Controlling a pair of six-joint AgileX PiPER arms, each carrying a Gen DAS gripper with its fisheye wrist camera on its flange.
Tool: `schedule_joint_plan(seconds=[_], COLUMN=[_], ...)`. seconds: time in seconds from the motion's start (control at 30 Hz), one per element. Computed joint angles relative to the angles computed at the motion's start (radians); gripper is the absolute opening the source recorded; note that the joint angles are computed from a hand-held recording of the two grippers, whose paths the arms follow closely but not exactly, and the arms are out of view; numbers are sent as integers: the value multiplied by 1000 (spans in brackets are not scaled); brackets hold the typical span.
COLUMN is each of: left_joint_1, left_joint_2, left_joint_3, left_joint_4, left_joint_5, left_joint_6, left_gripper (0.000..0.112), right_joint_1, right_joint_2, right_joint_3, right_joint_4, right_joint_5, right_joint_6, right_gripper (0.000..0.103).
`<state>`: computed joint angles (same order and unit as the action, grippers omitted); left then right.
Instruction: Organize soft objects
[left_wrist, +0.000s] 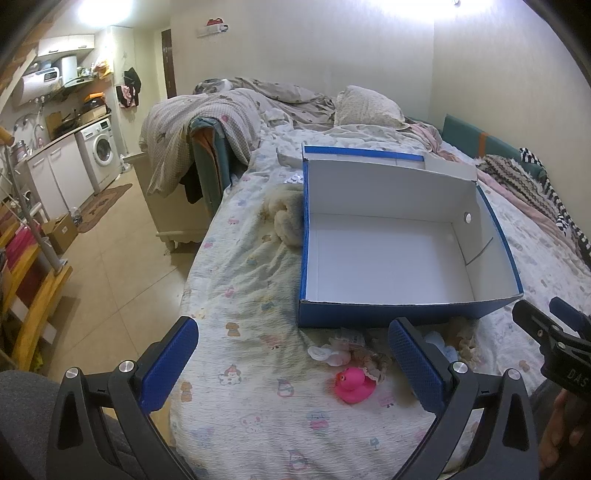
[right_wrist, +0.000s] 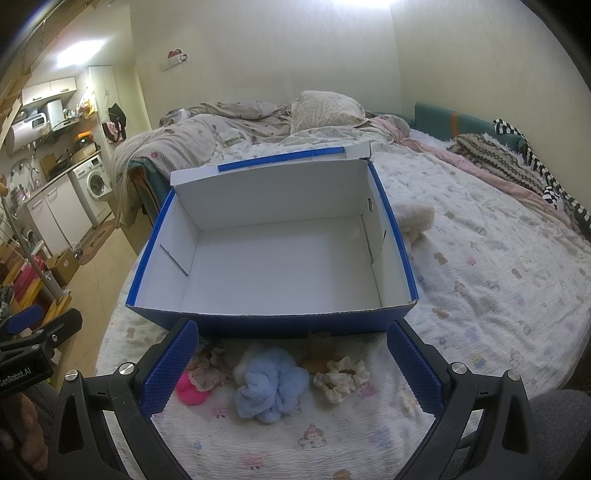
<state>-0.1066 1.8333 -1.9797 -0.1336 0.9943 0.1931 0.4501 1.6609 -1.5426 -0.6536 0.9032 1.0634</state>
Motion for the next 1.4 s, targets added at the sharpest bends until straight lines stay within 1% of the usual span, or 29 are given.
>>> schedule_joint_plan(seconds=[1.07, 1.4], left_joint_1=[-2, 2], left_joint_2=[-1, 4], left_joint_3=[2, -15], left_joint_4=[3, -1], left_joint_5=[-2, 16], left_joint_6=[-2, 0], left_gripper=[103, 103], right_joint_1=[2, 2], right_joint_2=[-2, -1], right_joint_3=[1, 0], right_joint_4=[-5, -6], right_joint_5=[3, 3], right_joint_6=[4, 5], right_gripper=[103, 103])
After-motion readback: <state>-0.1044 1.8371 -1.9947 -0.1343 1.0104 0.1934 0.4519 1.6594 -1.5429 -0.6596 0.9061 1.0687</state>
